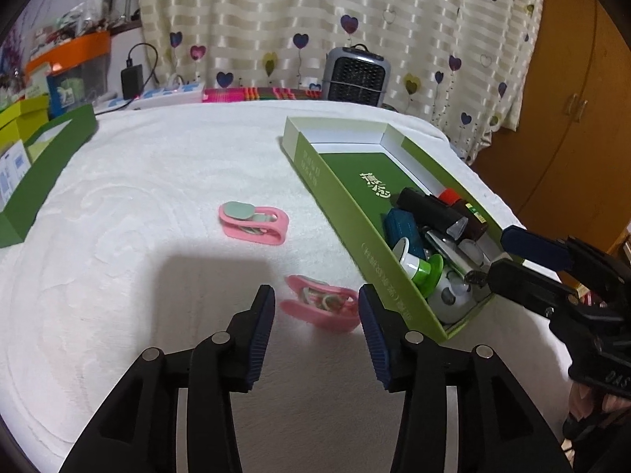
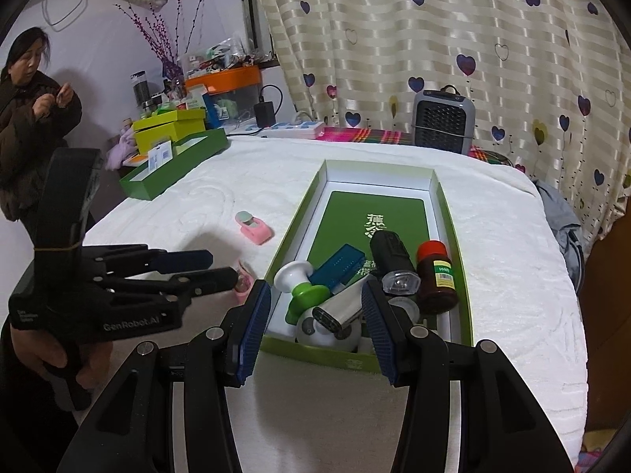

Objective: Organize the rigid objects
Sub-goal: 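Move both grippers to the pink clips and close each on one clip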

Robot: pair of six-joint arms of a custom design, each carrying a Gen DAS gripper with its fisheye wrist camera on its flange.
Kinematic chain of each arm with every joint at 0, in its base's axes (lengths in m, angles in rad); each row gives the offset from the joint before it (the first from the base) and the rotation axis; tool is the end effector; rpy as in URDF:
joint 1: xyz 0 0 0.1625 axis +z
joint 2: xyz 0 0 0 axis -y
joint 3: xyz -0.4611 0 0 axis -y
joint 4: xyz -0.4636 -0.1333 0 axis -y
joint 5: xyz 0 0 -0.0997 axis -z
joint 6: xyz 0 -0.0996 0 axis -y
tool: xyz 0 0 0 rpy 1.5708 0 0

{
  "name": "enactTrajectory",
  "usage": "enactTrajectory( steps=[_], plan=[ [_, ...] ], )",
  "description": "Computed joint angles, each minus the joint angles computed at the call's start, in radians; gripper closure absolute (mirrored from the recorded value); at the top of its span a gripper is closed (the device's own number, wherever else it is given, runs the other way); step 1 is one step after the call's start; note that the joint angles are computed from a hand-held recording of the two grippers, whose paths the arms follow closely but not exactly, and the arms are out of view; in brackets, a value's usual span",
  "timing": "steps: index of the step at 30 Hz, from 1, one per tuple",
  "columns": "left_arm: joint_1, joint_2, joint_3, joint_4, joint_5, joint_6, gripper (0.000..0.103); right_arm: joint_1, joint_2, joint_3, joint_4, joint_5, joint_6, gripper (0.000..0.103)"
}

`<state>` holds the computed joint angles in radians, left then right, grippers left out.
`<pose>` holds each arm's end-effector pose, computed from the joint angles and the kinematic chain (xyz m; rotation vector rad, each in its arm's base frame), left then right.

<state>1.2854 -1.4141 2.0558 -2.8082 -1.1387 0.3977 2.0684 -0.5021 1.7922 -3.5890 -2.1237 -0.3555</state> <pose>0.0056 -0.6026 0.3215 0.7008 2.4907 -0.7594 0.3878 -0.5443 -0.0580 0.7798 -2.3622 0.9898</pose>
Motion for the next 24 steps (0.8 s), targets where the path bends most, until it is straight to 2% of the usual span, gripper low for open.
enactTrajectory(
  steps=[5,9,12,15,21,23,24],
  plan=[
    [-0.022,0.025,0.009,-0.026,0.046,-0.003,0.055,-0.001,-0.005,0.003,0.005,0.004,0.001,0.054],
    [-0.030,0.057,-0.008,-0.013,0.132,-0.014,0.054,-0.002,-0.006,0.000,0.006,0.005,0.003,0.054],
    [-0.017,0.047,-0.013,-0.014,0.133,-0.021,0.054,-0.003,-0.008,0.000,0.003,0.009,0.000,0.054],
    [-0.011,0.037,-0.008,-0.064,0.167,-0.007,0.054,-0.004,-0.010,0.002,-0.004,0.013,-0.001,0.054],
    [0.014,0.031,-0.032,-0.037,0.140,-0.042,0.054,-0.006,-0.007,-0.006,0.004,0.023,0.000,0.054],
    [0.015,0.034,-0.038,-0.010,0.111,-0.037,0.060,-0.003,-0.004,-0.010,0.007,0.022,-0.005,0.054],
    [0.013,0.038,-0.039,-0.005,0.109,-0.029,0.067,-0.002,-0.003,-0.013,0.009,0.021,-0.007,0.054]
  ],
)
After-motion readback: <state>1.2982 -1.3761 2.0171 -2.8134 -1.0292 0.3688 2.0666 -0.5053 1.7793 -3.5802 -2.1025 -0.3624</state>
